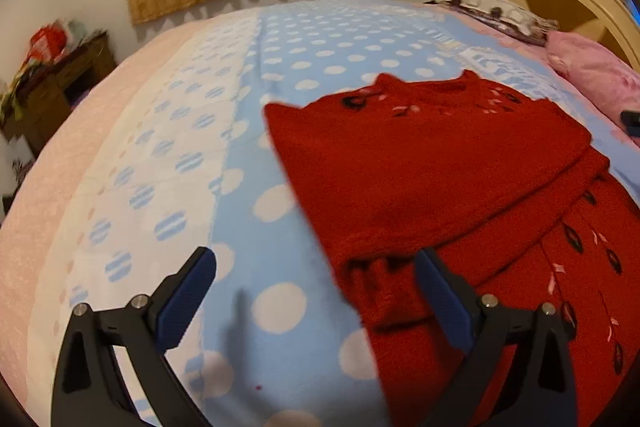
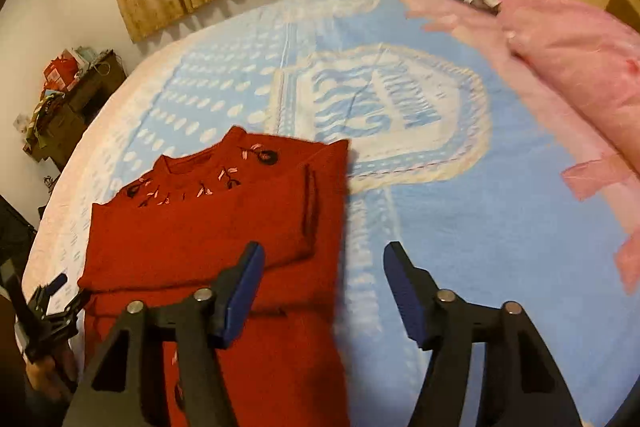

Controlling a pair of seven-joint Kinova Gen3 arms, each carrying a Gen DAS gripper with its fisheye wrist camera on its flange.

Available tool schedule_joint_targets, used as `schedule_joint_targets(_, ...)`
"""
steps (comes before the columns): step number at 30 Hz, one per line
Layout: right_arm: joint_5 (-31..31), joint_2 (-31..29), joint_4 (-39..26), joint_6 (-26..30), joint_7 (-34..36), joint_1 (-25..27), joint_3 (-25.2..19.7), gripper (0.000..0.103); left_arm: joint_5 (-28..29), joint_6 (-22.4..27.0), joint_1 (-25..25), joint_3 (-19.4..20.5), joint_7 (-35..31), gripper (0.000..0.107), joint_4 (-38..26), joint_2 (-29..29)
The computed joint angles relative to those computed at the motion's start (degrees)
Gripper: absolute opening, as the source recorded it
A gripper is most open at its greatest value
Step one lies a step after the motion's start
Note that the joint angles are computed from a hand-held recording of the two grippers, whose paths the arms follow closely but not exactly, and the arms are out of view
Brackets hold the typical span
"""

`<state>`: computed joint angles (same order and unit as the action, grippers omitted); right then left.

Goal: Fold small clothes
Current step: 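Grasp the sweater side edge with the right tool and fold it inward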

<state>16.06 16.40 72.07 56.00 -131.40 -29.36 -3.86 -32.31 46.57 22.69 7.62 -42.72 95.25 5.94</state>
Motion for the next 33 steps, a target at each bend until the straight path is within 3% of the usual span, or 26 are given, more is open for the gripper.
schedule_joint_targets(5, -1.6, 7.3, -7.4, 3.2, 5.8, -0.2, -0.1, 0.055, 8.5, -5.7, -4.4, -1.3, -0.7, 0.102, 3.2, -1.8)
schedule_joint_targets(6, -2.1, 8.5, -8.6, 4.2, 7.0, -0.2, 0.0, 0.044, 9.1, -6.2, -4.7, -1.2, -0.8, 0.102, 3.5, -1.7)
schedule_joint_targets(7, -2.8, 9.9, -9.7, 4.9, 8.0, 0.0, 0.1, 0.026, 9.4, -6.1, -4.8, -1.0, -1.2, 0.102, 3.4, -1.4)
schedule_joint_targets(8, -2.5, 10.2, -9.7, 5.1, 8.0, -0.6, 0.6, 0.018, 9.3, -5.5, -4.7, -0.9, -1.4, 0.102, 3.1, -1.1)
schedule_joint_targets(12, -0.5, 6.6, -4.7, 0.4, 6.2, -2.3, 1.9, 0.009, 7.0, -4.6, -3.6, -0.8, 0.5, 0.102, 2.9, -1.0)
schedule_joint_targets(17, 5.6, 2.2, -0.2, -1.8, 1.8, -5.1, 3.1, 0.009, 9.3, -5.9, -4.8, -0.9, -1.1, 0.102, 3.5, -1.4)
schedule_joint_targets(23, 0.9, 6.1, -2.5, 2.3, 4.7, -1.1, 1.2, 0.01, 7.9, -4.9, -4.4, -0.7, -0.5, 0.102, 3.1, -1.5)
schedule_joint_targets(26, 3.1, 5.2, -1.2, 1.9, 2.3, -2.7, 2.3, 0.022, 6.1, -4.0, -4.0, -0.7, 1.9, 0.102, 2.9, -2.8)
schedule_joint_targets(28, 6.1, 4.5, -1.1, 2.7, 1.1, -4.4, 2.7, 0.042, 4.0, -5.0, -4.1, -0.4, 4.7, 0.102, 3.5, -4.4)
schedule_joint_targets(31, 10.7, 3.2, -0.5, 1.6, -0.1, -6.3, 2.6, 0.045, 3.8, -6.1, -5.4, 0.3, 4.5, 0.103, 2.0, -4.9)
schedule_joint_targets(33, 10.1, 3.7, -2.2, 0.9, 2.1, -5.6, 1.5, 0.045, 3.0, -3.7, -5.4, 0.8, 2.6, 0.103, -1.8, -2.3)
